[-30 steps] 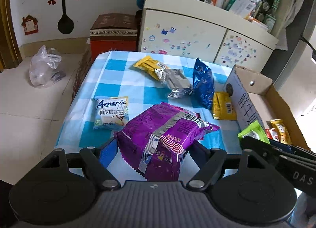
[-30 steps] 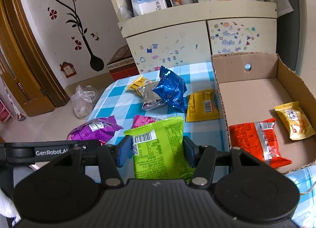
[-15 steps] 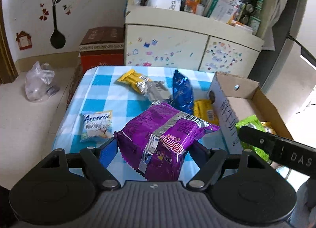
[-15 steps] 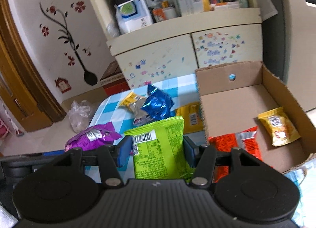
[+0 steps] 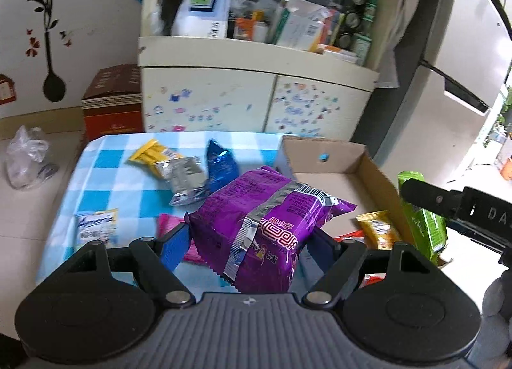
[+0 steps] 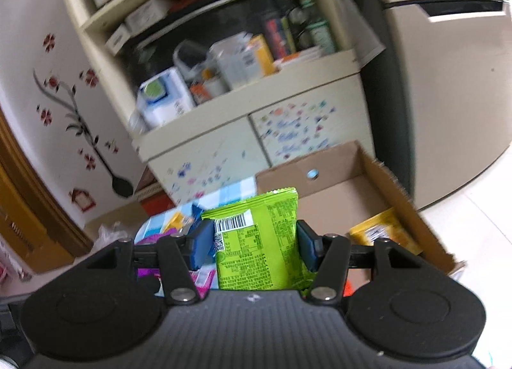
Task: Organize snacks
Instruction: 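Carry the purple bag and green bag toward the cardboard box with both tools, then open both tools over the box to drop the purple and green bags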
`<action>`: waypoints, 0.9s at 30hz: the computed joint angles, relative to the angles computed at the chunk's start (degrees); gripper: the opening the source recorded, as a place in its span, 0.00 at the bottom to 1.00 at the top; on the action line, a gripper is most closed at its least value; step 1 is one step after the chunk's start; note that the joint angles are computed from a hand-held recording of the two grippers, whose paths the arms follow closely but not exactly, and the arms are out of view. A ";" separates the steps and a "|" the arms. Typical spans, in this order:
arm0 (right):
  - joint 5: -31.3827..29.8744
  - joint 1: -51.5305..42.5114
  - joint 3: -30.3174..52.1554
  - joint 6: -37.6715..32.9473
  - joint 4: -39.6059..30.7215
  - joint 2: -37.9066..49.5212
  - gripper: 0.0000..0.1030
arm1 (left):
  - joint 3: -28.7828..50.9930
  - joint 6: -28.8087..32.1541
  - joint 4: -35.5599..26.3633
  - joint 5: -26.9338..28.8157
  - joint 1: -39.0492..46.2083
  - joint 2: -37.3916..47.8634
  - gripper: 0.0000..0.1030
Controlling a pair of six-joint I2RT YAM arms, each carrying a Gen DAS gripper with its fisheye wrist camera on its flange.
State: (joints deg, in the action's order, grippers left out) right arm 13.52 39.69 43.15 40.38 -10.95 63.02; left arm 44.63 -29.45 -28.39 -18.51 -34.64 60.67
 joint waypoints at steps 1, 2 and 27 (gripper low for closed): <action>0.00 -0.70 -0.34 0.23 -0.20 -0.83 0.54 | 0.53 -0.26 0.43 0.06 -0.55 0.86 0.80; -0.12 -1.47 -0.63 0.29 -0.18 -1.35 0.54 | 0.92 -0.47 0.77 0.05 -1.00 1.49 0.80; -1.35 -11.97 -4.03 10.56 -0.52 -3.16 0.55 | 16.11 -0.71 8.11 1.97 -7.87 29.08 0.83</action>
